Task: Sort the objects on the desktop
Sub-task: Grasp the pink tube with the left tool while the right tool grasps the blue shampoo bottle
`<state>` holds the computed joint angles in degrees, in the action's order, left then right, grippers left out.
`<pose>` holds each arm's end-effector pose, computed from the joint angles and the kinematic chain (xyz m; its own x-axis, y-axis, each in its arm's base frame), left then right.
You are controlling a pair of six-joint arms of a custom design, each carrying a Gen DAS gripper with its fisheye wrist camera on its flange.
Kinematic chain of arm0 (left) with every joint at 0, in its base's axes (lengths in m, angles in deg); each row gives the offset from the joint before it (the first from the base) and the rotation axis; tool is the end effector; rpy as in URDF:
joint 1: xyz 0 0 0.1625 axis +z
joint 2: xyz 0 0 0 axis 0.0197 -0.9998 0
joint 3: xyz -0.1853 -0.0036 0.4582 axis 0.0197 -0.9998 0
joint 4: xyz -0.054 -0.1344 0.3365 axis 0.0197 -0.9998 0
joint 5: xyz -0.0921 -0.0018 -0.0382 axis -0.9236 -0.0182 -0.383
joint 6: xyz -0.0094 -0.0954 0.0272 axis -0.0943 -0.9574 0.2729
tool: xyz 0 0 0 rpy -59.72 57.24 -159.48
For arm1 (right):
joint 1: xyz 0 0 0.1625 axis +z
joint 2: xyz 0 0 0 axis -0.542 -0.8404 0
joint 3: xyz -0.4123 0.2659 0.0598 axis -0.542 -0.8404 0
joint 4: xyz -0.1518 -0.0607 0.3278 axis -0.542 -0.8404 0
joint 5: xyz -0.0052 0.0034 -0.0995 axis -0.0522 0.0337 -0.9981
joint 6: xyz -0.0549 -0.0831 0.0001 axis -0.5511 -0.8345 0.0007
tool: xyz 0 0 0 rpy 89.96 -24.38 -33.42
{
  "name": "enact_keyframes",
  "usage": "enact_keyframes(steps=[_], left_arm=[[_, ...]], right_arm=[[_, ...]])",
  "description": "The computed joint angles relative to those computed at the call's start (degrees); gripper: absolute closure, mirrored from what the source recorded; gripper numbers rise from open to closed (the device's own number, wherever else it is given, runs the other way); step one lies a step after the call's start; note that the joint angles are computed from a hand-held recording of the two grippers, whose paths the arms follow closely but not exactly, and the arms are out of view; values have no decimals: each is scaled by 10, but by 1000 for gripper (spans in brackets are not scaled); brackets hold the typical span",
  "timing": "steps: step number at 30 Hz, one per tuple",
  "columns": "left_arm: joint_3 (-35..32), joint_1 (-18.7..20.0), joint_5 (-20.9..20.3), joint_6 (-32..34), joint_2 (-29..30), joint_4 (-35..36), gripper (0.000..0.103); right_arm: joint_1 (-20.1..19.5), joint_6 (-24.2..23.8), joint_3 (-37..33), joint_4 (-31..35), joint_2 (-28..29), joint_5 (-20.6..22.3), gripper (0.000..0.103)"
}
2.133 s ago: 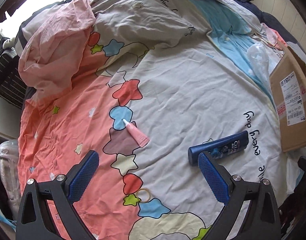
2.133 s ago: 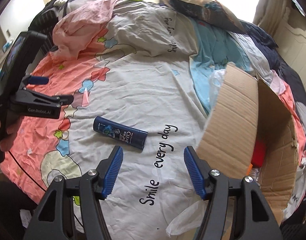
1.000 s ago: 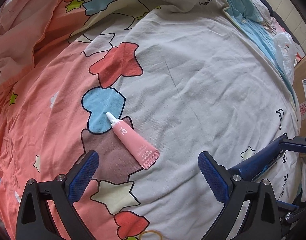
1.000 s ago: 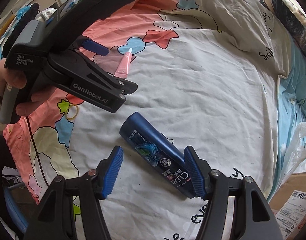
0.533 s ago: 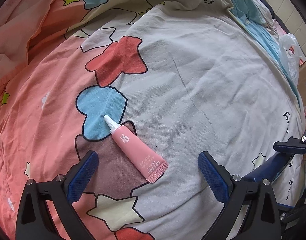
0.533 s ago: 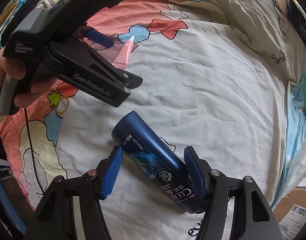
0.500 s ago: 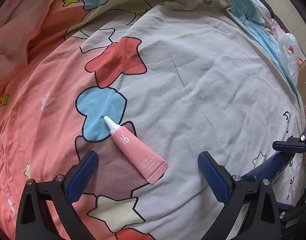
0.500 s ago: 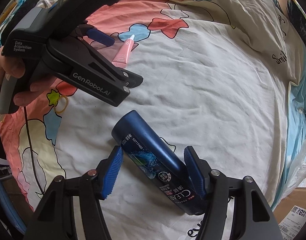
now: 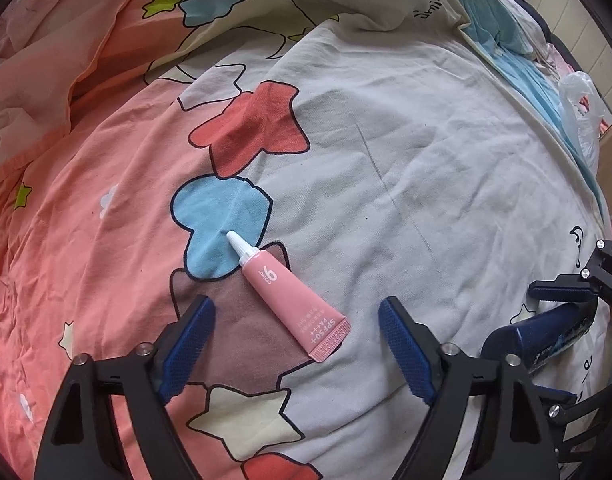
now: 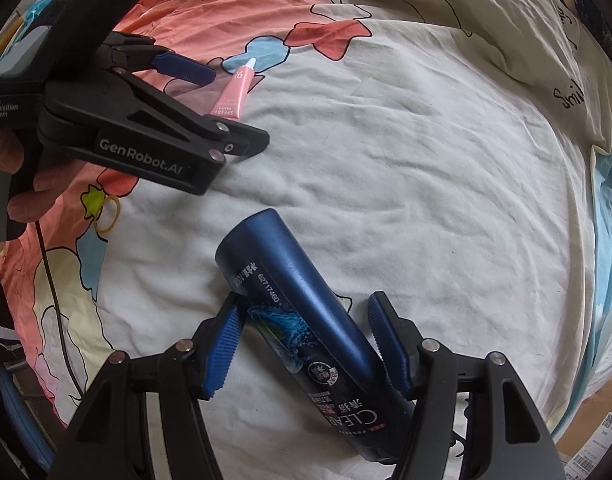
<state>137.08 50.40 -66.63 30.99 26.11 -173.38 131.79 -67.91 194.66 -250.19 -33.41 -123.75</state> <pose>-0.1513 -0.5087 0.0586 -0.6961 0.2601 -0.6691 0.3788 0.9248 -0.0345 0.1551 -0.4772 0.0628 -0.5368 -0.7159 0.4465 -0.6532 0.6876 0.3172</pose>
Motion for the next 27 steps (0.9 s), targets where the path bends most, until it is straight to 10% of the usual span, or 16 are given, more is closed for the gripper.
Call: enact_keyframes(steps=[7,27], left_arm=[[-9,1,-10,2,-6,24,66],[-30,35,-56,-67,-41,61,57]], right_arm=[[-4,33,-11,41,-11,11,69],[-13,36,-23,55,-8,26,70]])
